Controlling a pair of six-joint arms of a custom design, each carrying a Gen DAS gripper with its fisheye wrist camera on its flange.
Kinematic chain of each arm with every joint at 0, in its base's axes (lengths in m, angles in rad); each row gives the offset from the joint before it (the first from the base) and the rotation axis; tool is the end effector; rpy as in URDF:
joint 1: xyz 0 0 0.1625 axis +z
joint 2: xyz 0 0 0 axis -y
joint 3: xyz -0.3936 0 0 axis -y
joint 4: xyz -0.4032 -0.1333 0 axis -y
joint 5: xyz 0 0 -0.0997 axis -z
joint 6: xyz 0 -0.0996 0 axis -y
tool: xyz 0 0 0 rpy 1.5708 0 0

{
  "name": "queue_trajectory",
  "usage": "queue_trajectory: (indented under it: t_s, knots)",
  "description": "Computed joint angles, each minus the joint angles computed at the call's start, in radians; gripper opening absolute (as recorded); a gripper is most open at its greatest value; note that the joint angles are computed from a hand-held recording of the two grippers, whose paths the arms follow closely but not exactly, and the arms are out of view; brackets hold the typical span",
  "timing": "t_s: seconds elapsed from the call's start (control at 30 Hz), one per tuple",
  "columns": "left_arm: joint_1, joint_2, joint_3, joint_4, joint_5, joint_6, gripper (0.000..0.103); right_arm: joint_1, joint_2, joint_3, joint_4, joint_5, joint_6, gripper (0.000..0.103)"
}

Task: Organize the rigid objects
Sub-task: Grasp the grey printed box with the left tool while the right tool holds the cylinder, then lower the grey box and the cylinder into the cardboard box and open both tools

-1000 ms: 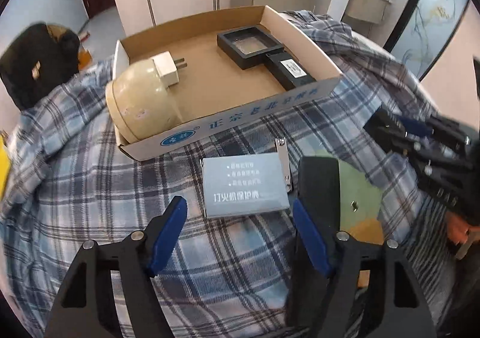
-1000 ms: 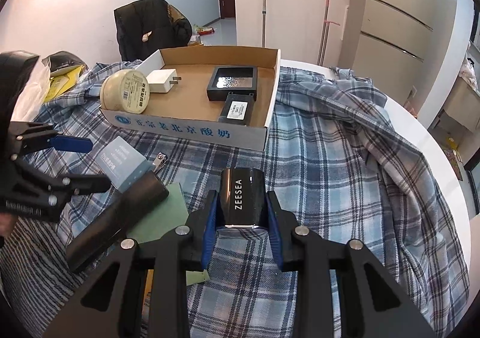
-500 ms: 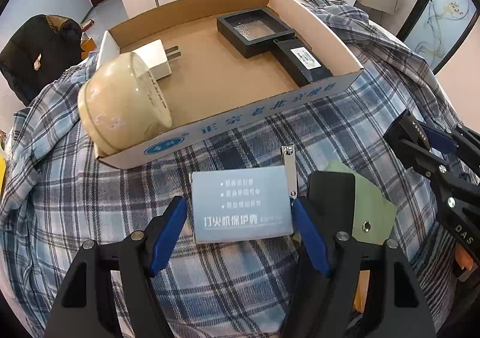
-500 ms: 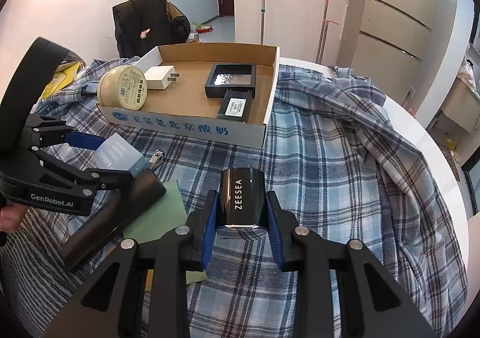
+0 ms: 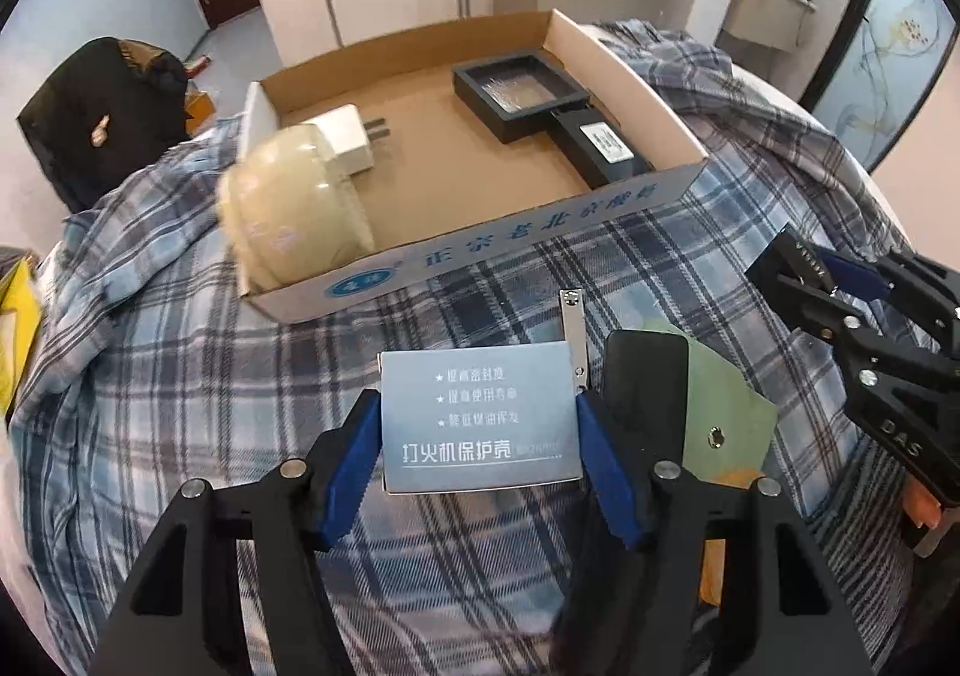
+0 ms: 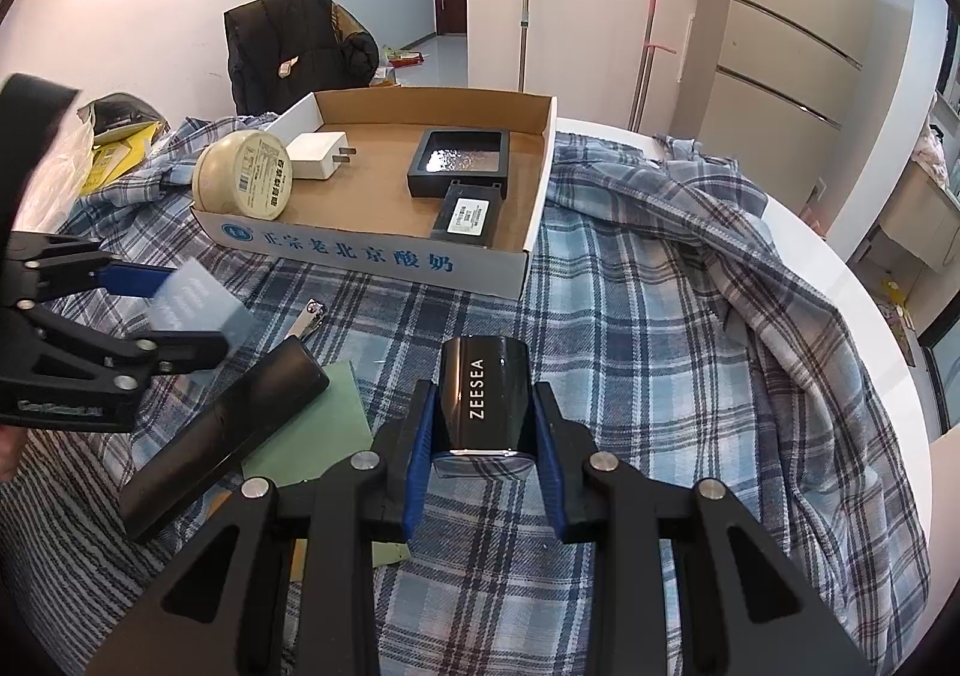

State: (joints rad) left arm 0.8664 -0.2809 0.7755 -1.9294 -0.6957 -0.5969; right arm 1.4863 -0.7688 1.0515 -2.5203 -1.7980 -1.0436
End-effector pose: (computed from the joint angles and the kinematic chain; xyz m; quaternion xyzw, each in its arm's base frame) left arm -0.3732 -0.7631 0.0035 0.0773 0.9008 -0.2071 0.3736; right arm 0.0422 -0.8149 0.3091 0.4003 -0.8501 0.2175 0.2644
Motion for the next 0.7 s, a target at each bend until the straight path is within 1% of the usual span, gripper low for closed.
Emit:
queue_trajectory:
  t_s: [0.03, 0.13, 0.2, 0.27, 0.37, 0.43, 0.5, 0.53, 0.57, 0.63, 0.7]
  knots:
    - [-0.004, -0.01, 0.018, -0.017, 0.002, -0.006, 0.067, 0.0, -0.001, 0.001, -0.001, 0.001, 0.001, 0.029]
    - [-0.023, -0.063, 0.113, -0.124, 0.01, -0.017, 0.066, 0.001, -0.008, 0.011, -0.001, 0.007, 0.006, 0.029]
    - [-0.04, -0.082, 0.153, -0.174, 0.048, -0.014, 0.067, 0.001, -0.024, 0.023, 0.025, 0.027, 0.023, 0.029]
    - [-0.054, -0.094, 0.174, -0.211, 0.079, -0.012, 0.067, 0.006, -0.035, 0.032, 0.042, 0.034, 0.026, 0.029]
    - [-0.061, -0.114, 0.191, -0.273, 0.077, -0.002, 0.067, 0.023, -0.044, 0.048, 0.015, 0.024, 0.027, 0.029]
    - [-0.065, -0.105, 0.162, -0.287, 0.092, 0.018, 0.067, 0.037, -0.045, 0.034, 0.034, 0.023, 0.037, 0.029]
    - [-0.065, -0.072, 0.095, -0.264, 0.131, 0.038, 0.067, 0.049, -0.036, -0.007, 0.091, 0.029, 0.052, 0.029]
    - [-0.063, -0.052, 0.053, -0.24, 0.148, 0.033, 0.067, 0.055, -0.031, -0.02, 0.094, 0.025, 0.056, 0.029]
    - [-0.059, -0.036, 0.016, -0.235, 0.148, 0.04, 0.067, 0.063, -0.024, -0.034, 0.081, 0.017, 0.057, 0.029]
    - [-0.05, -0.013, -0.035, -0.275, 0.126, 0.08, 0.067, 0.078, -0.006, -0.06, 0.044, 0.008, 0.05, 0.029]
    - [-0.045, 0.013, -0.089, -0.291, 0.127, 0.109, 0.067, 0.088, 0.023, -0.11, 0.037, 0.01, 0.059, 0.029]
